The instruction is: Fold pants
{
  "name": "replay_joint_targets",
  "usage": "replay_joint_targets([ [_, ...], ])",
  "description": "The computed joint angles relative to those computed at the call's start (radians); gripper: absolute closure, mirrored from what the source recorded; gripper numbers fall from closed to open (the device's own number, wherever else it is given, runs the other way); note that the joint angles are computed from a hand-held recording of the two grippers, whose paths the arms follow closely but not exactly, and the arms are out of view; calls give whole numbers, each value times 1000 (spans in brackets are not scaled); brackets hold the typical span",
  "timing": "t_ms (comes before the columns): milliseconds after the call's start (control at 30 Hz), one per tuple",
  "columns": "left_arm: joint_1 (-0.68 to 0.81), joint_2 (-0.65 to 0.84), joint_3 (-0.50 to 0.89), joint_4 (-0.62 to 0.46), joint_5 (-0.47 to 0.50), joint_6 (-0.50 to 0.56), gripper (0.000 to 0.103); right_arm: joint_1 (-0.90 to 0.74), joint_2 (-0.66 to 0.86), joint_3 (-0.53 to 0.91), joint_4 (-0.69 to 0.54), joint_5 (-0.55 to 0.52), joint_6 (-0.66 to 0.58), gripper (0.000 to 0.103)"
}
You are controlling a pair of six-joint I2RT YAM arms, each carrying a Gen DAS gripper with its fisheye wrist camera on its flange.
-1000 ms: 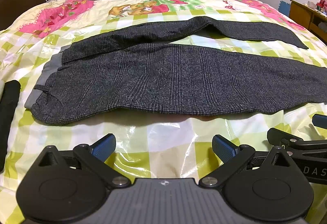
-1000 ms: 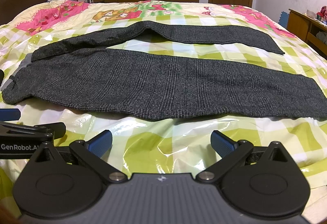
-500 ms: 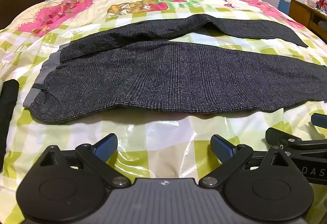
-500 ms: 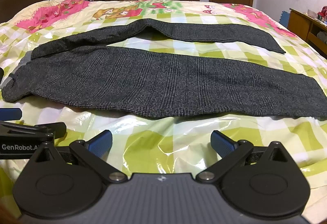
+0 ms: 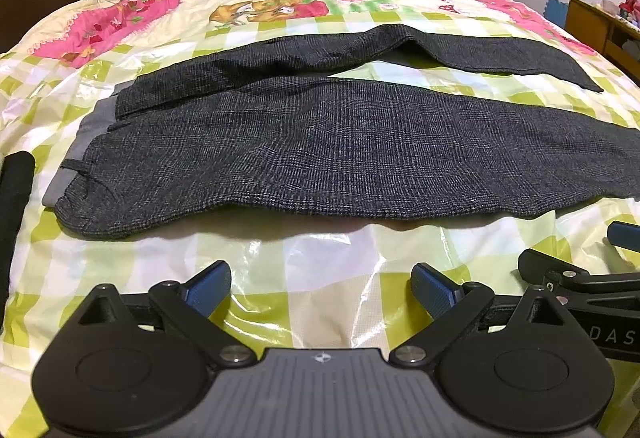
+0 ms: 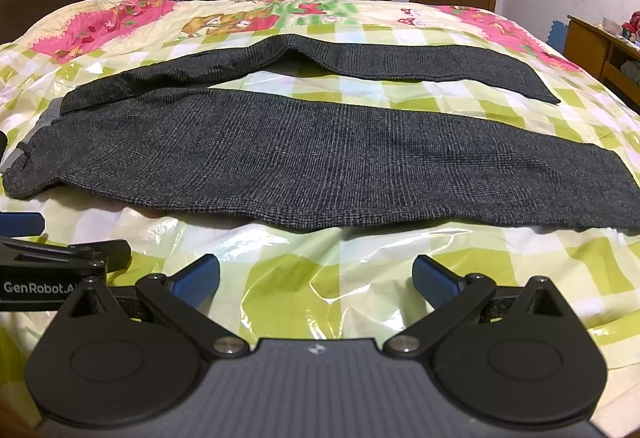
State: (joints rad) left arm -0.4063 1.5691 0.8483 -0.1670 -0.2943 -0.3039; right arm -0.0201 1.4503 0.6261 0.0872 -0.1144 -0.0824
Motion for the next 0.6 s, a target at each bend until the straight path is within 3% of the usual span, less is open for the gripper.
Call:
replay_joint_targets([
  [600, 63, -32, -10, 1, 49, -2, 0, 33, -26, 26, -29, -3, -12, 2],
])
